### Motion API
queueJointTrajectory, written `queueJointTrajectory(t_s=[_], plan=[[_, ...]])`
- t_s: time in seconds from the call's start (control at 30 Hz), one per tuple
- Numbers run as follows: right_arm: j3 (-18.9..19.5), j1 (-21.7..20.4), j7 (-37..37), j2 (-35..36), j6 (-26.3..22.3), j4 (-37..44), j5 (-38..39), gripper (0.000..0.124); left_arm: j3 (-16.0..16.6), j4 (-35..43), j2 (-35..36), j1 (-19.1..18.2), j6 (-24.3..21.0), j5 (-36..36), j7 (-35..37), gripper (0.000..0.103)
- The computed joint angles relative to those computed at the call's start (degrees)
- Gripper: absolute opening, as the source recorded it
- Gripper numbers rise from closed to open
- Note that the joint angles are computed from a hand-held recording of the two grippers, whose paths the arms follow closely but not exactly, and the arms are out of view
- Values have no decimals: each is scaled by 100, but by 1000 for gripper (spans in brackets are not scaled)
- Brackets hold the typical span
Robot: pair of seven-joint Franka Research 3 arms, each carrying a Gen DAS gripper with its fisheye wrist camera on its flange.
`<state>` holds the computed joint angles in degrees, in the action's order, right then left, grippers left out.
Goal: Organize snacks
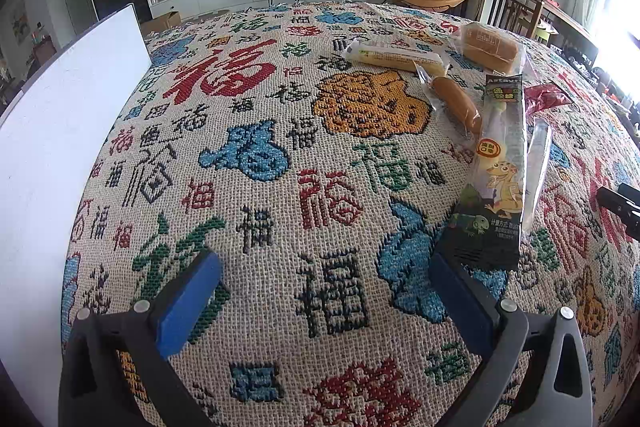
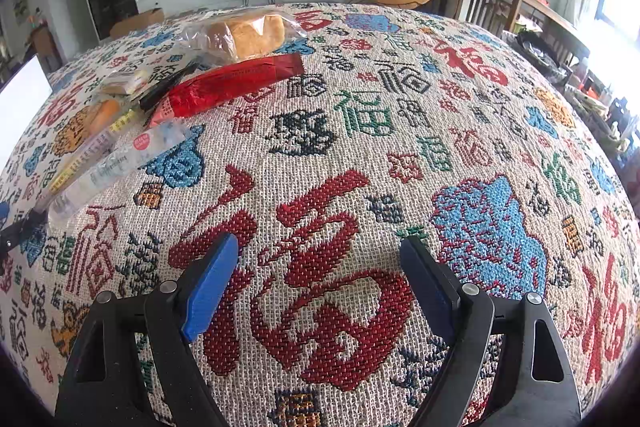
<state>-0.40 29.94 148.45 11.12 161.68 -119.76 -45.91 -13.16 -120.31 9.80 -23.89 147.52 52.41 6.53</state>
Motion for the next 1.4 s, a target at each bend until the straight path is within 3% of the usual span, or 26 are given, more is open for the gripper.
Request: queueJointTrajectory(t_s=[1.13,1.33,1.37,1.4], plan=[[-3,-3,3,-4,19,-10,15,85,2,1,0,-5,-4,-3,1,103],[69,-71,-366,96,-13,107,574,90,0,6,4,-7,-15,-6,5,103],[231,-137,-726,151,-324,284,1147,89,4,3,4,-5,-3,1,-2,103],[347,-204,-989,191,-332,367,1639,89,2,2,3,-7,-6,0,-2,103]])
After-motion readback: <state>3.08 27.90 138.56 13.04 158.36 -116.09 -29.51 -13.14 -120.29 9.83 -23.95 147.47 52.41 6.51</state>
